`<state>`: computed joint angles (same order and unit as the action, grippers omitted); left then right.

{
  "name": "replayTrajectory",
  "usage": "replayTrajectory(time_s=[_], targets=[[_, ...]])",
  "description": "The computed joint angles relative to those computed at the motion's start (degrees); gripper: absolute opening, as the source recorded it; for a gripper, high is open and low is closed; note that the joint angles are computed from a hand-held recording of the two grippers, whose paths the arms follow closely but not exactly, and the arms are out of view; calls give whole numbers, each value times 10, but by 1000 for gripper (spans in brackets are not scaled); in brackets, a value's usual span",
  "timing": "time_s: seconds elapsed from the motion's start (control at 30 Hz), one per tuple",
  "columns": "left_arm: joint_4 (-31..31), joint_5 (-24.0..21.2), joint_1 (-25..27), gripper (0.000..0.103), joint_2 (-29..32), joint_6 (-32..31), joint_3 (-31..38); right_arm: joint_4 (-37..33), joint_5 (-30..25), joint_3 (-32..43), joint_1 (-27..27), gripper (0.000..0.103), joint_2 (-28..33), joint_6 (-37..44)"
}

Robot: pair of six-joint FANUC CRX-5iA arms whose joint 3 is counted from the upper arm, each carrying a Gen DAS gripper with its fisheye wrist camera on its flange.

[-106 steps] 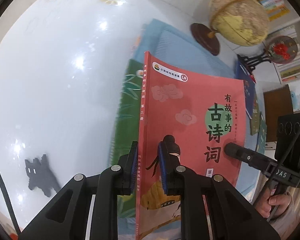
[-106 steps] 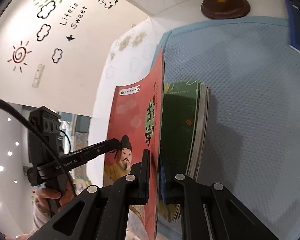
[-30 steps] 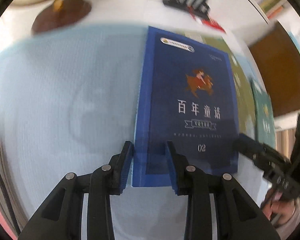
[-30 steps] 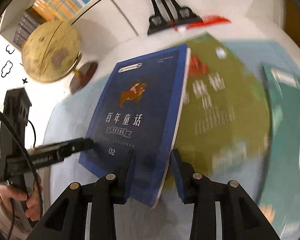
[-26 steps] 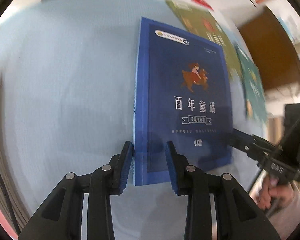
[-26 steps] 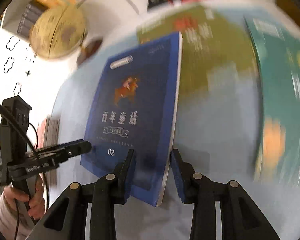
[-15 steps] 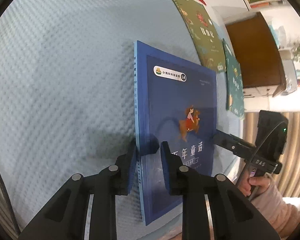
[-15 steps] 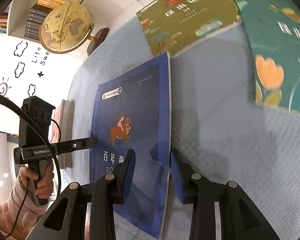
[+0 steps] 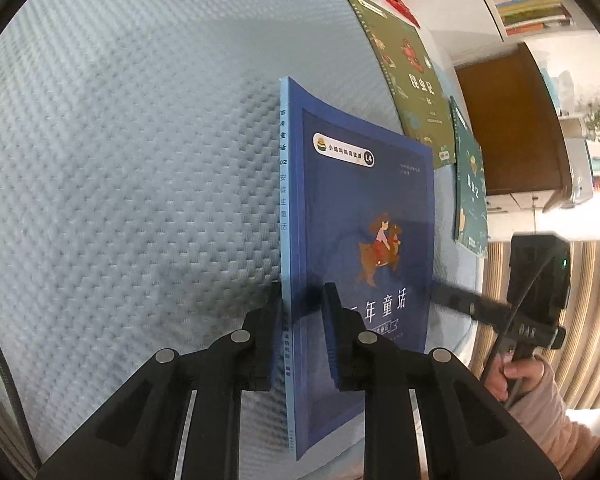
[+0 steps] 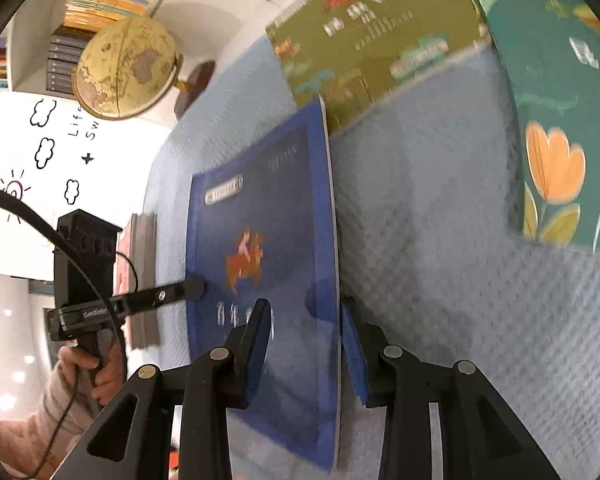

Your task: Organize books

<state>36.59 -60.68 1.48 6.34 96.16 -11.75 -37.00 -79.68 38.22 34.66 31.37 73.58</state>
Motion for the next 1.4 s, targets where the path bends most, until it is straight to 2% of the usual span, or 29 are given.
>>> replayTrajectory(time_s=[0.1,0.2,0.3,0.37,0.47,0.5,0.57,0.73,0.9,1.03,1.1,1.2,1.27,1.33,1.4], targets=[[26,12,7,19,-9,-7,-24,-21,-26,-23,-12,33,-16,-1],[54,-14,13,18,-2,-10,-29,-51,-7,-41,-25,32,-22,-3],[66,-12,10,17,-7,-24,-42,-53,-22,-11,-24,32,-1,3],[71,-11,10,17,-4,-10,-43,-50,-46,19,-22,31,17,15],[22,-35,1,18,15,23,5,-51,-67,50,-24,24,38,14],[7,-41,-4,19,21,29,19,-46,-72,61,-23,16,46,13],[-13,-46,-10,19,26,45,35,-55,-80,77,-28,13,58,13],[1,-33,-5,19,15,51,14,-72,-94,96,-35,13,72,23],[-1,-23,-3,19,6,58,5,-134,-108,123,-58,13,100,23],[2,-15,0,19,-6,84,-9,-121,-104,127,-51,13,100,39],[-29,-26,-4,19,-5,116,11,-118,-76,99,-48,13,83,31],[-113,-65,-33,18,14,175,84,-95,-67,83,-38,14,65,37],[-119,-67,-39,18,13,178,96,-82,-67,80,-33,14,55,48],[-95,-57,-37,18,4,165,89,-88,-66,78,-34,14,48,46],[-112,-76,-39,18,6,174,109,-82,-70,82,-30,14,45,46]])
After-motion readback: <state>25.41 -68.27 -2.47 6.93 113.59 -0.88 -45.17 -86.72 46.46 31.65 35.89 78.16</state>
